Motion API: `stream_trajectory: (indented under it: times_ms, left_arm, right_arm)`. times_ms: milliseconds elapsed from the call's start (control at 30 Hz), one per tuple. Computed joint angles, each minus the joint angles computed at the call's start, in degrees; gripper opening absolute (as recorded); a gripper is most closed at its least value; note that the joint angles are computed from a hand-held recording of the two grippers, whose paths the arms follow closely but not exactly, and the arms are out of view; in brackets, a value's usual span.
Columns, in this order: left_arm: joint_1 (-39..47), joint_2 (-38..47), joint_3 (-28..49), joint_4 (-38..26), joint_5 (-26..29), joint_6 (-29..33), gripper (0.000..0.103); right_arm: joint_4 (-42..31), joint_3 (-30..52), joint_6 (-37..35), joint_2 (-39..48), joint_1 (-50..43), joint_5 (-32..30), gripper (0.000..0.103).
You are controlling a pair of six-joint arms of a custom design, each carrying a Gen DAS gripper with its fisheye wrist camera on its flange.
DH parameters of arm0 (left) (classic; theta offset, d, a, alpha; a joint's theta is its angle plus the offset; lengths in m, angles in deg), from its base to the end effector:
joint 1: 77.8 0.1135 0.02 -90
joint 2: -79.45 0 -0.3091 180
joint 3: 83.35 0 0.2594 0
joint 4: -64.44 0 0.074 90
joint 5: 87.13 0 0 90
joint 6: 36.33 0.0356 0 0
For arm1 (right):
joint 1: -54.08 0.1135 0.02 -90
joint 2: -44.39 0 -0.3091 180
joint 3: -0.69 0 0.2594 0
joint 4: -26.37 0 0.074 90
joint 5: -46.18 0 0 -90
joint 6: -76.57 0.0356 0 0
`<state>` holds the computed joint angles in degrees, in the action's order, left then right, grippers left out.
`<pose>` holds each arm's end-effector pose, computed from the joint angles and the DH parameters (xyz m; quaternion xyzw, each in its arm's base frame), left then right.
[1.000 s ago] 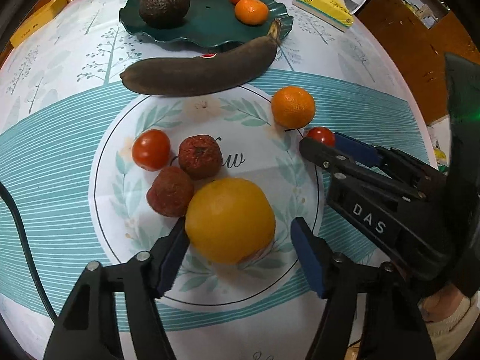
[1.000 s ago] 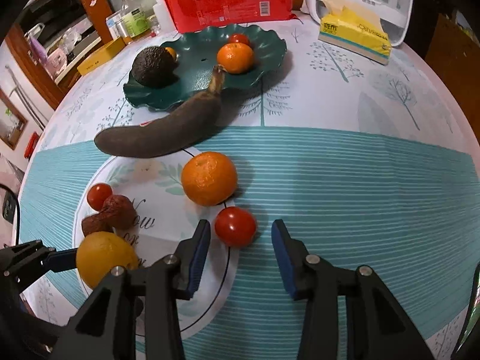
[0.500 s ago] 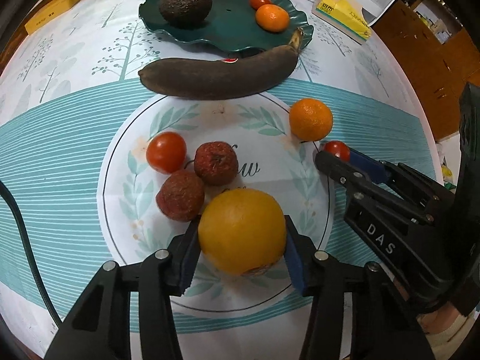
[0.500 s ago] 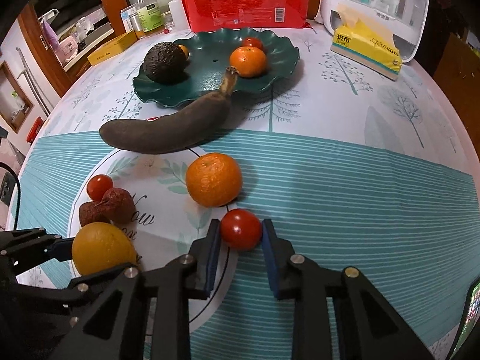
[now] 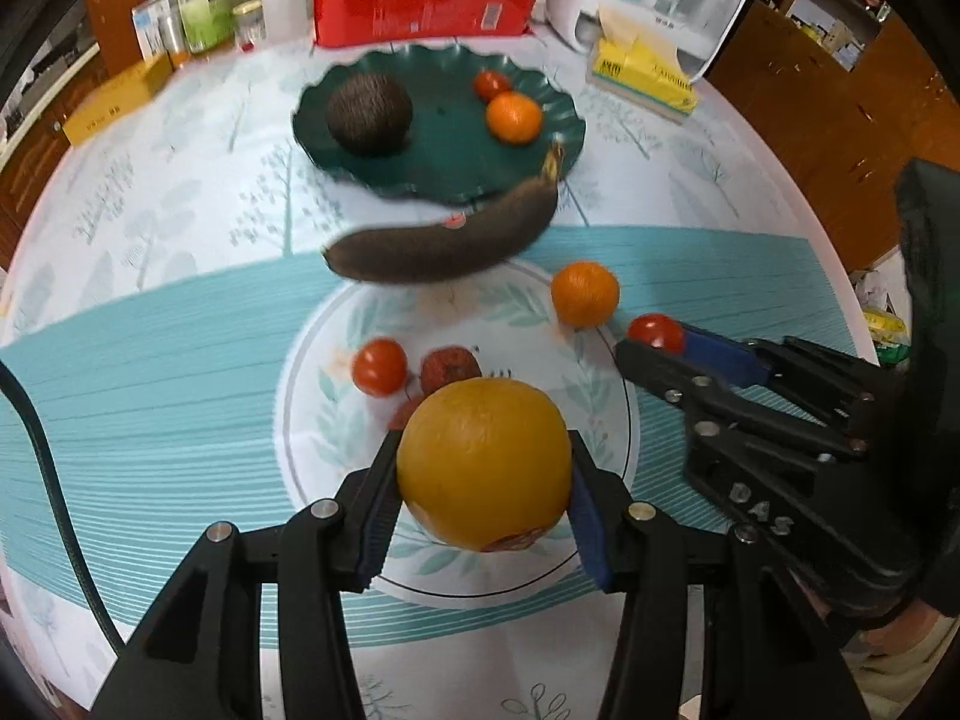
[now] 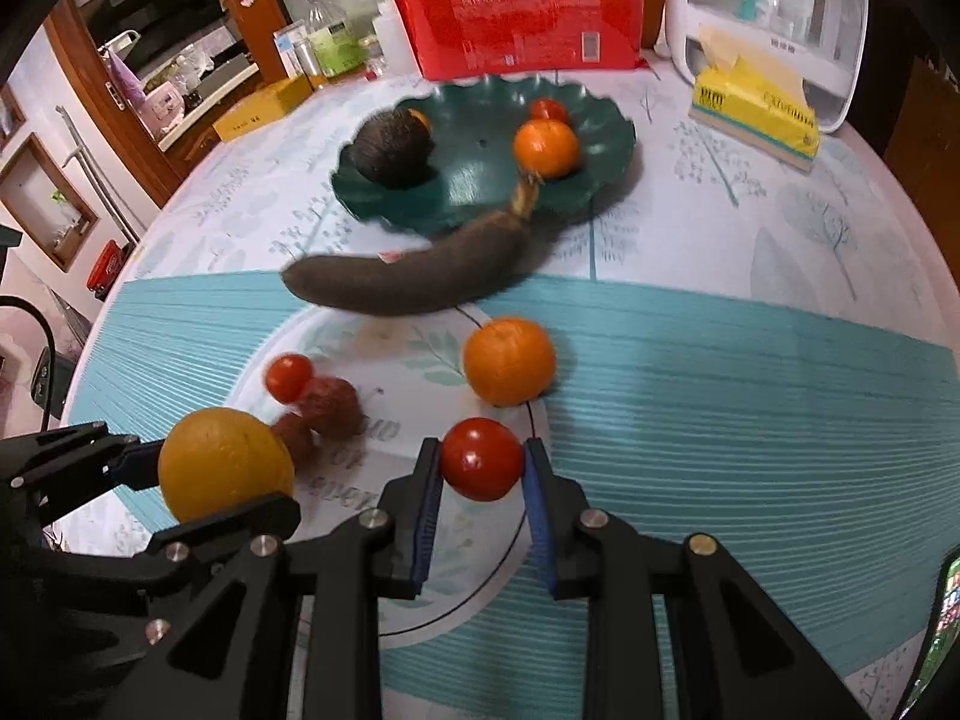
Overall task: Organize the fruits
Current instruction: 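Grasp the yellow grapefruit with the left tool while the right tool grasps a cherry tomato, lift, then carry grapefruit and tomato over the green plate and open both tools to release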
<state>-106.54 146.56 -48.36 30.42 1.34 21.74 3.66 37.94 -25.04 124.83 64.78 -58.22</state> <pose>0.1441 -0.0779 0.1601 -0.0300 0.9779 -0.0931 0.1850 0.1969 0.0462 0.1417 -0.2134 0.9469 0.1209 0.2081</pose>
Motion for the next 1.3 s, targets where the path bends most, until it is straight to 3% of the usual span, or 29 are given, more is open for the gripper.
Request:
stream_trajectory:
  times_ms: [167, 400, 533, 667, 867, 1067, 1300]
  left_arm:
    - [13.09, -5.03, 6.43, -10.11, 8.89, 9.3, 0.048]
    - [19.31, -4.34, 23.51, -19.6, 5.76, 21.99, 0.049]
    - [22.18, -0.21, 32.59, -21.3, 6.19, 27.98, 0.049]
    - [23.14, 7.89, 40.89, -19.34, 3.37, 32.88, 0.049]
    - [24.94, 20.85, 48.8, -17.0, 5.92, 35.49, 0.049]
    - [23.39, 33.66, 47.61, -8.71, 4.47, 35.14, 0.048]
    - [24.33, 46.89, 49.35, -2.36, 7.42, 33.54, 0.048]
  right_arm:
    - [-9.87, 6.98, 0.56, -5.69, -0.38, -0.63, 0.027]
    - [-21.06, 23.13, 0.56, -8.32, -0.67, -2.75, 0.027]
    - [-21.4, 31.39, 0.98, -6.92, 1.4, -0.52, 0.027]
    - [-20.98, 38.63, 1.25, -2.27, 3.02, 1.21, 0.027]
    - [-19.63, 45.07, 2.31, 8.58, 3.94, 1.53, 0.027]
    - [-14.96, 43.6, 3.07, 19.36, 4.1, 1.53, 0.027]
    - [-8.49, 39.7, 1.85, 30.39, 4.51, 1.46, 0.027]
